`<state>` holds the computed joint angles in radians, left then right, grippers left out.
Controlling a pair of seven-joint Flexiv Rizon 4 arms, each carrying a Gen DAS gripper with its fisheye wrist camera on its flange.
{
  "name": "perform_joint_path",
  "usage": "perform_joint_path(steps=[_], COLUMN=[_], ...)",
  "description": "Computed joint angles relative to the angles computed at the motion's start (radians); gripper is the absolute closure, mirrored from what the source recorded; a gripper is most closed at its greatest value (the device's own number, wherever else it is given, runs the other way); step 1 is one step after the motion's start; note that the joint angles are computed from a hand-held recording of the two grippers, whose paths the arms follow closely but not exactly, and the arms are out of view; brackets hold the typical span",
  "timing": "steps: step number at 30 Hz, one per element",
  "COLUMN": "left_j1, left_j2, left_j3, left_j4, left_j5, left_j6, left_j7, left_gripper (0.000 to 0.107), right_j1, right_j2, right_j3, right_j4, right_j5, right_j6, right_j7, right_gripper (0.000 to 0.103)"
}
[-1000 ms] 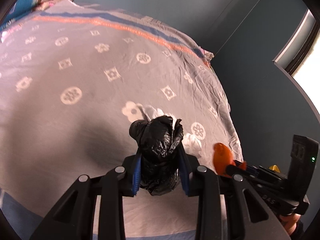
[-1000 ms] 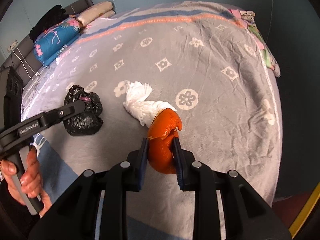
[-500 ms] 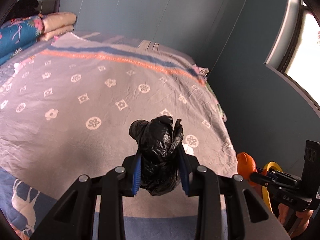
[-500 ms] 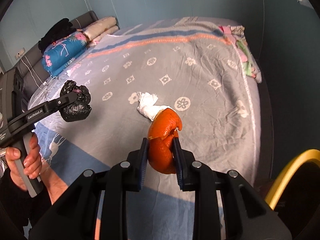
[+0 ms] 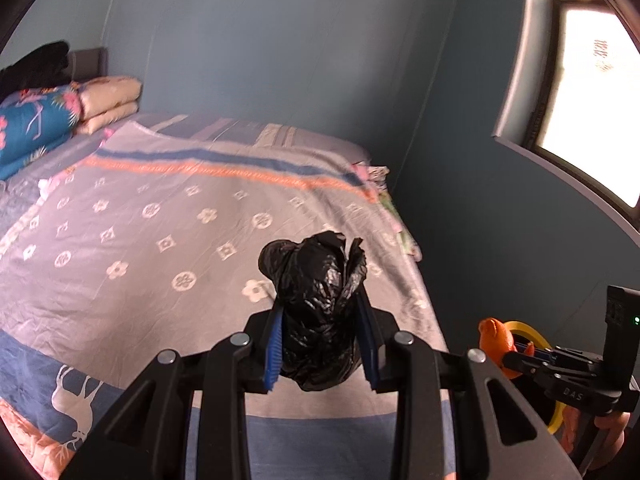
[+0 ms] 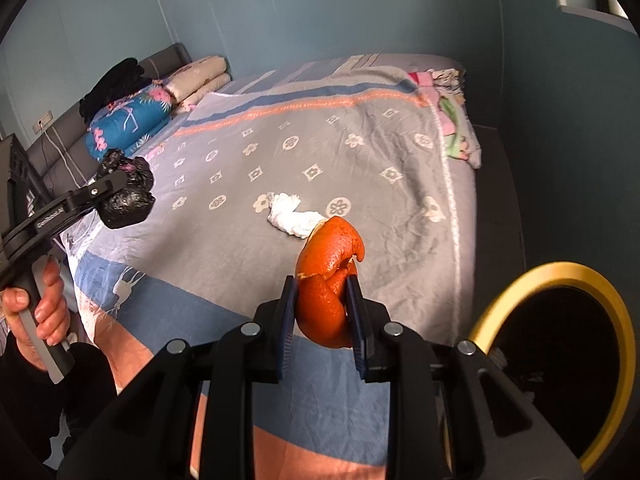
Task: Collect trash
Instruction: 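Lift black bag and orange peel and carry both tools over the bin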
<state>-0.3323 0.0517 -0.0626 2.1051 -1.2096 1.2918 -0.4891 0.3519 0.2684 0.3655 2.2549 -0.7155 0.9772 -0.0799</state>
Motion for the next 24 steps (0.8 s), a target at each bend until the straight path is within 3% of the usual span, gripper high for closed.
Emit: perform_joint_path(steps=[10, 18, 24], left_j1=[-0.11, -0.197, -0.273], left_j2=[0.081, 0.098, 0.089], left_j3=[-0.025, -0.045, -0.077], left_j4=[0.031, 0.025, 0.007], left_j5=[-0.035, -0.062, -0.121], left_j6=[0.054, 0.068, 0.121], left_j7=[0.075, 0.131, 0.229], left_gripper=[0.077, 0.077, 0.077], right_j1=[-0.041, -0.07, -0.086], right_j2=[0.201, 0.34, 0.444], right_j3=[0.043, 0.067, 0.083], right_j4=[0.093, 0.147, 0.176], right_j5=[0.047, 0.111, 0.175], right_j6=[-0.064, -0.111, -0.18], right_j7=[0.016, -0.005, -0.031], right_gripper=[0.079, 0.079, 0.079])
